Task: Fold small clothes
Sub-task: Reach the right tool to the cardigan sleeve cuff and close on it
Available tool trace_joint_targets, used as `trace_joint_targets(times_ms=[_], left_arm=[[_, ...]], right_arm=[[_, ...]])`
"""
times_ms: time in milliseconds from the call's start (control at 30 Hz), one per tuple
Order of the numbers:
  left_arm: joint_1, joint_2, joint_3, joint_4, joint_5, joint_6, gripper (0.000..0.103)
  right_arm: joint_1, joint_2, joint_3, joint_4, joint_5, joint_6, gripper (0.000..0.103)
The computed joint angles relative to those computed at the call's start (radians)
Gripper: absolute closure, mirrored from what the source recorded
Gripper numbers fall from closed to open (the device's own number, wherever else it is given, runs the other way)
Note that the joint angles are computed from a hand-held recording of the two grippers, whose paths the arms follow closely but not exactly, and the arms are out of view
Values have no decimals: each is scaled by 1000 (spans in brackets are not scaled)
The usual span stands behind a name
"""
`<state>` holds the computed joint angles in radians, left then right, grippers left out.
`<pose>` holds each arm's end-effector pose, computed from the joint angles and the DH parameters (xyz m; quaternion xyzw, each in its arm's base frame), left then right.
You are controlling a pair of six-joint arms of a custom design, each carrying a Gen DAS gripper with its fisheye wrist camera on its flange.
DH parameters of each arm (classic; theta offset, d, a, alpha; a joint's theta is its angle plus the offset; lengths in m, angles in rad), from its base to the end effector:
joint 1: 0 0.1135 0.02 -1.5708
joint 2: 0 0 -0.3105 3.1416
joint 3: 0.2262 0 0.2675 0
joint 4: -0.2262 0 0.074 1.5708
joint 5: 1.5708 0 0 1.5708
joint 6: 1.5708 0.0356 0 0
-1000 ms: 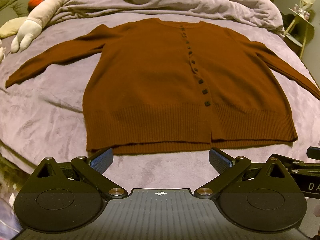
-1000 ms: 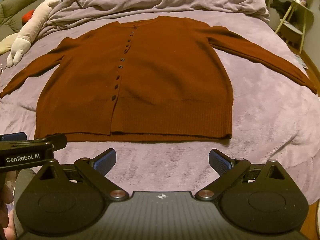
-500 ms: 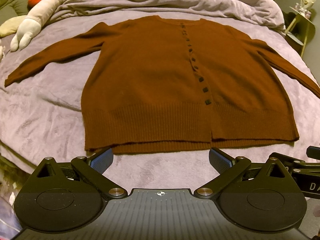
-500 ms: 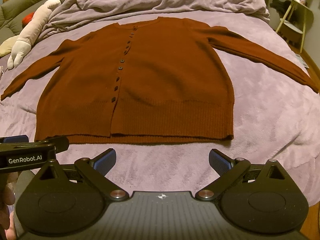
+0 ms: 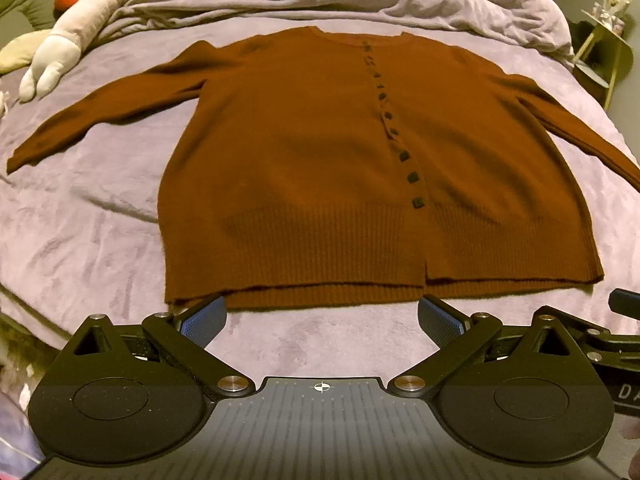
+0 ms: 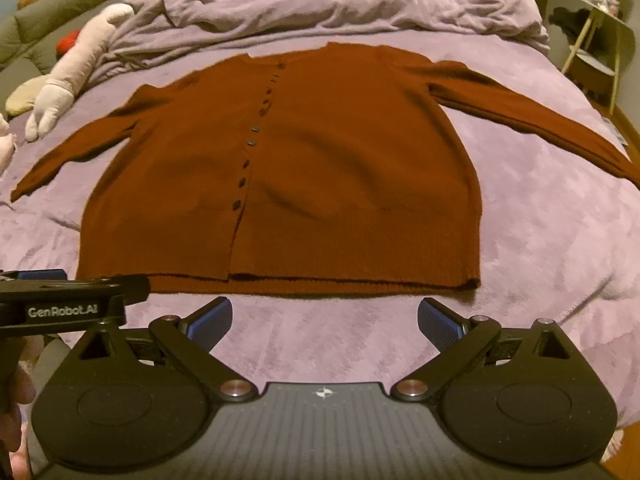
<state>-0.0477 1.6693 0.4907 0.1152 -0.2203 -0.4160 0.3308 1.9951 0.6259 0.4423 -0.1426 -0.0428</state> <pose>0.2585 -0.0046 0.1095 -0.2033 0.9408 0.0462 0.2672 0.3052 0.1101 0.0657 -0.1979 0.9256 0.1122 0.3026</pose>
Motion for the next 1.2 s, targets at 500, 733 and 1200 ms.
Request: trace_joint_targets(times_ms=[500, 733, 1200], left_arm=[[31, 123, 73, 91, -29, 40, 0], [94, 263, 168, 186, -25, 46, 0], [143, 456, 224, 318, -1, 91, 0]], right_arm=[[-238, 150, 82, 148, -381, 128, 4], [-451, 312, 389, 160, -386, 376, 35], [-613, 744, 1045, 35, -303, 1009, 73]])
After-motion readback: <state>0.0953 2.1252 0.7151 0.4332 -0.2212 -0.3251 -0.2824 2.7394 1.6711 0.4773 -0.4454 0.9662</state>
